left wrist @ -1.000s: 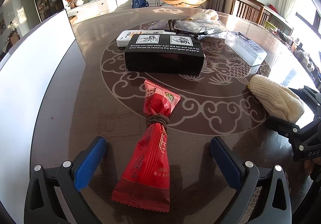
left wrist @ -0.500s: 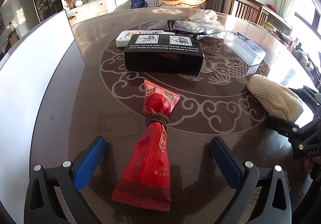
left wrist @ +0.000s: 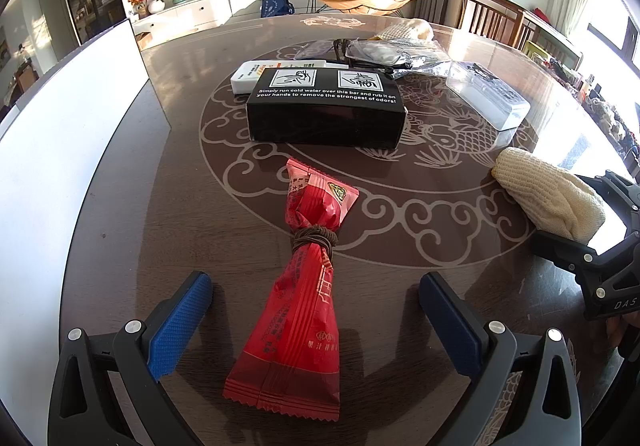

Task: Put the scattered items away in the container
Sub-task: 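Lower the left tool onto the red snack bag and close it while the right tool holds the glove, then lift and carry the snack bag and glove over the white-walled box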

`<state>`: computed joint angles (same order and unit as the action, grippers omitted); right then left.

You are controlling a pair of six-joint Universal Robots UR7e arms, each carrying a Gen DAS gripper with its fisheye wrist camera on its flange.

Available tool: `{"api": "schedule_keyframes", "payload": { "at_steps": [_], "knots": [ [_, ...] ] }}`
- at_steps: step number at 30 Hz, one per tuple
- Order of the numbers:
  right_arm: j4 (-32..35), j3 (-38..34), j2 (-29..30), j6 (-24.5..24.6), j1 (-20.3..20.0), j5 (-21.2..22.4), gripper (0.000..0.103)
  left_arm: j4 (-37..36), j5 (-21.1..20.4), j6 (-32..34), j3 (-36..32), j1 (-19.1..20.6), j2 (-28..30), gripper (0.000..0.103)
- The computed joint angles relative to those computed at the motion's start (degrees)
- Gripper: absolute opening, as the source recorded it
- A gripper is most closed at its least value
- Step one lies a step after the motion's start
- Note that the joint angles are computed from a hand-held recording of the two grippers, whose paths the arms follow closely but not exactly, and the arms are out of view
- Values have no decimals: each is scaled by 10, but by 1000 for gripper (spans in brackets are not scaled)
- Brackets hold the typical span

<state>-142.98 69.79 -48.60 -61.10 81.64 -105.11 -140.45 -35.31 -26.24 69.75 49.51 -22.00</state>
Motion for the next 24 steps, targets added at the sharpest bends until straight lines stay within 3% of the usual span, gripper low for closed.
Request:
{"api": "schedule_keyframes", "payload": {
  "at_steps": [7,13,14,15,16,17,19,24],
  "knots": [
    [8,-4,1,0,0,0,103,22,9,-9,-44,6,21,103],
    [47,-31,11,-10,6,-20,100,6,-8,23,-29,8,10,103],
    [54,-35,12,-6,7,-22,96,-23,-7,43,-18,7,7,83],
    [64,-35,7,1,7,-12,85,-50,-6,62,-6,5,3,66],
    [51,-25,1,-1,7,-8,41,-55,-10,66,1,4,-4,26],
    [41,-17,-3,1,9,-10,40,-52,-27,58,8,6,-14,18],
    [65,-14,-15,19,6,9,40,-66,-50,45,31,8,-33,18],
    [77,37,-68,40,-8,87,40,-147,-41,29,110,-19,-65,18]
  ]
}}
